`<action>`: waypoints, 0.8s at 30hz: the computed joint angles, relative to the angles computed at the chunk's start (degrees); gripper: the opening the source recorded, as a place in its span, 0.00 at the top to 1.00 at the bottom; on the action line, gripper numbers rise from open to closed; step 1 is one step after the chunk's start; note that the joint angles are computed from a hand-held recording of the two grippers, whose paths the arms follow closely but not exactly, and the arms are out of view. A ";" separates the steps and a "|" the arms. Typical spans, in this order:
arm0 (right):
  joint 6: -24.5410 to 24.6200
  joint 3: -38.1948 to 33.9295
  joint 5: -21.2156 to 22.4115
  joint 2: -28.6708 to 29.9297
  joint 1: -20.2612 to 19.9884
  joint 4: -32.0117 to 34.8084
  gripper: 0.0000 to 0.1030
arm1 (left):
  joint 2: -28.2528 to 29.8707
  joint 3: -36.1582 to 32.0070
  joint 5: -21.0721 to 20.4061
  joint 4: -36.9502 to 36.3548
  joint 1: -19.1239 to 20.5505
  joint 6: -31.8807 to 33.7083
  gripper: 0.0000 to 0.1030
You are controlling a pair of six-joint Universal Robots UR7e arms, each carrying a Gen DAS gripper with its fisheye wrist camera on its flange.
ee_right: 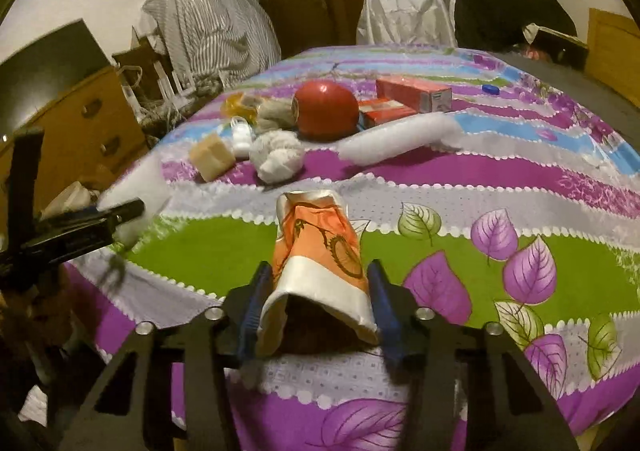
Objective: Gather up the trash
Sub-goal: 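Lift the foam sheet and cup and turn toward the bucket, then carry the foam sheet and orange cup over the white bucket with both grippers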
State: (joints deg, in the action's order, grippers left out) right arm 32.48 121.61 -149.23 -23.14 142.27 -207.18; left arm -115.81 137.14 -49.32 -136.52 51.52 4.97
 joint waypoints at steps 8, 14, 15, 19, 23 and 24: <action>0.85 1.68 2.87 -0.74 -0.25 -5.21 0.66 | -8.41 1.69 0.57 1.17 -5.40 -1.61 0.73; -4.10 -1.81 5.00 -1.16 1.05 -6.09 0.66 | -19.19 7.02 19.09 3.27 -21.15 0.55 0.73; -4.79 -2.54 5.82 -1.16 1.07 -5.85 0.66 | -21.57 7.92 22.85 5.35 -24.32 0.24 0.73; -7.60 -6.57 11.09 -0.81 0.50 -3.83 0.66 | -25.39 9.79 34.43 11.85 -31.55 -1.23 0.73; -9.69 -11.77 16.10 0.09 -0.21 0.63 0.66 | -28.21 10.88 41.58 13.45 -35.20 0.97 0.73; -10.35 -13.28 16.65 0.48 -0.22 1.90 0.66 | -29.02 10.90 42.90 14.21 -35.88 1.40 0.73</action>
State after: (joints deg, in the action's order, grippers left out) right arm 22.13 108.33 -132.58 -22.66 142.05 -205.28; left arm -144.84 148.04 -6.42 -122.31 15.65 6.36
